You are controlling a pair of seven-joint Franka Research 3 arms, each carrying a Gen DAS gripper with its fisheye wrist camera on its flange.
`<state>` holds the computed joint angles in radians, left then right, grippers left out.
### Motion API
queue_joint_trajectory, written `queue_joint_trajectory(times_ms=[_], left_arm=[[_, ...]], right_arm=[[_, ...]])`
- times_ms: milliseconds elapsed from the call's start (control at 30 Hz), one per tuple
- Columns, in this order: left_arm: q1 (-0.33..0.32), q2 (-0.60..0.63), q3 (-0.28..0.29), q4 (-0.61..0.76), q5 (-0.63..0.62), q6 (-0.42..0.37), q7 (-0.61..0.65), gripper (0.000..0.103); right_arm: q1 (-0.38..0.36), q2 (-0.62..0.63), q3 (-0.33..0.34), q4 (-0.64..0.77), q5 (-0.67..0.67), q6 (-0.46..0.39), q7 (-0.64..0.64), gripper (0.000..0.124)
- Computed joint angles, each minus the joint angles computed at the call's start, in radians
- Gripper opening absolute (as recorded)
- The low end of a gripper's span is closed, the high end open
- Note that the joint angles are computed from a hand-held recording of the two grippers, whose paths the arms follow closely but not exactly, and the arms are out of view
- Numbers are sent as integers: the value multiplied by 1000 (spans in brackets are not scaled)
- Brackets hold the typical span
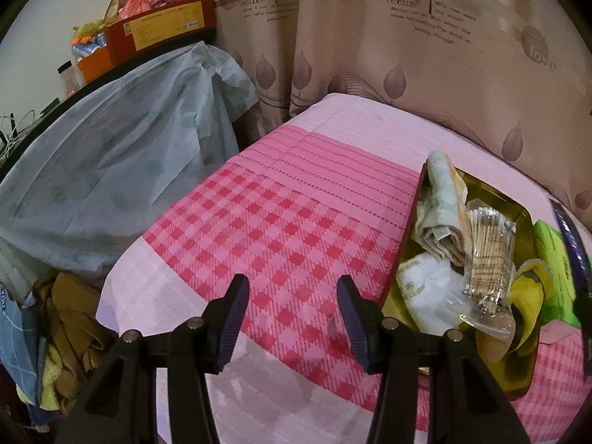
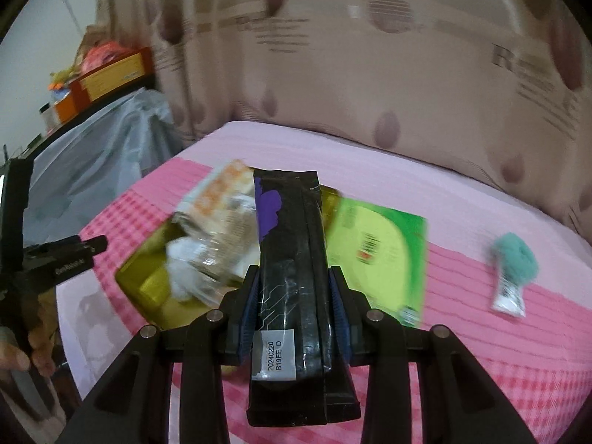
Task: Organize soft objects
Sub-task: 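Lower the black packet into the tin and open the right gripper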
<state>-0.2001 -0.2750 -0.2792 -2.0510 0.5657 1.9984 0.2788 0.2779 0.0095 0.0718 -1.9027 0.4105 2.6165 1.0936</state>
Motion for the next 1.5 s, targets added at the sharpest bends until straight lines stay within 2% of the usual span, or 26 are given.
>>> queue_joint_trajectory(times_ms=[233,667,833,967,1133,1367,1500], left_arm=[[4,-6,2,-5,0,-5,-20,50],[17,-23,10,-25,-22,12,-47,50],[18,-24,10,-28,-22,16,-41,50],[17,-20,7,-22,-19,15,-40,50],[15,-14,4,-16,-12,11,-39,50],[10,-7,0,-6,0,-7,-41,50],[6,-6,1,-3,0,-7,-35,50]], right_arm=[[38,55,27,56,-19,-25,23,33],[77,156,38,138,-90,-38,94,33],[78,166,46,137,-81,-42,79,40],[75,158,48,130,-61,-45,56,46],[66,126,48,106,-24,-35,25,59],[33,54,33,66,101,-42,-75,59],[6,33,3,45,94,-13,-69,59]])
